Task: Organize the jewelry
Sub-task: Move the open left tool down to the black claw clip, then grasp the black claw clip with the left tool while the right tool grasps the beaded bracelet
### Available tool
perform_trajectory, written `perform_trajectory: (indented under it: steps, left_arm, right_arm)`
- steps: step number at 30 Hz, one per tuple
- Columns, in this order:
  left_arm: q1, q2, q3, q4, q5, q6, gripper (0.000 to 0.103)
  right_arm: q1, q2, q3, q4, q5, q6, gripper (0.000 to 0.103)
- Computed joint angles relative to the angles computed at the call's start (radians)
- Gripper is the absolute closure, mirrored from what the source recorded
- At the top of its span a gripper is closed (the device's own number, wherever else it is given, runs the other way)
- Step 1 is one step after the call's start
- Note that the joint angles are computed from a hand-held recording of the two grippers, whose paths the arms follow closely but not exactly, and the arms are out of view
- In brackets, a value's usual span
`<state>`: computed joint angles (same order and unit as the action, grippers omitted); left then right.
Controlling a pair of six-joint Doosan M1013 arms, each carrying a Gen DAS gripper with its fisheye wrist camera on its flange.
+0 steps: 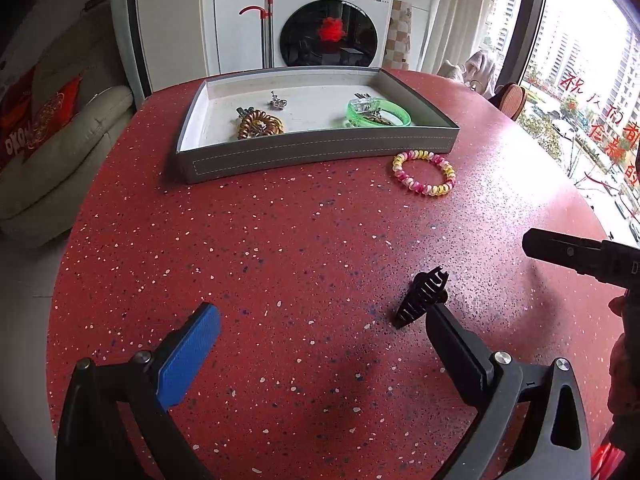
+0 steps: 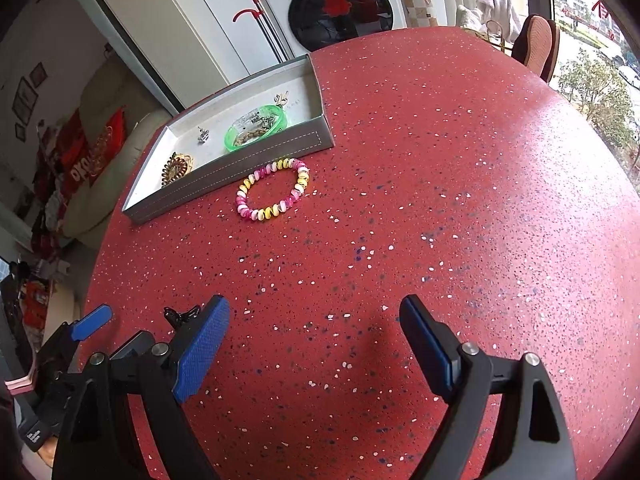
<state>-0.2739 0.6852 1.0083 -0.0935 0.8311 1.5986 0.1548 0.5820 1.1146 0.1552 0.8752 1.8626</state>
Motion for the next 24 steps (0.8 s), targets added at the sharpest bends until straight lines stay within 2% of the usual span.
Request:
perform_trajectory:
  steps: [15,18,21,23,24]
  left_arm:
    - [-0.031,0.028,-0.029,0.026,-0.005,0.088,0.000]
    - [-0.035,0.043,-0.050,0.029,0.020,0.097,0.000]
    - [-0.036,0.047,-0.053,0.021,0.015,0.111,0.007]
    - [-0.038,0.048,-0.055,0.023,0.013,0.118,0.007]
    - [-0.037,0.047,-0.054,0.013,0.009,0.129,0.012]
  right_arm:
    - [0.002,0.007,-0.007,-0.028,0.014,0.010,0.014]
    - [0.002,0.013,-0.014,-0.034,0.019,0.010,0.014]
    - [0.003,0.020,-0.027,-0.043,0.027,0.008,0.014]
    - [0.005,0.026,-0.039,-0.055,0.034,0.006,0.014]
    - [0.005,0.031,-0.046,-0.059,0.038,0.005,0.014]
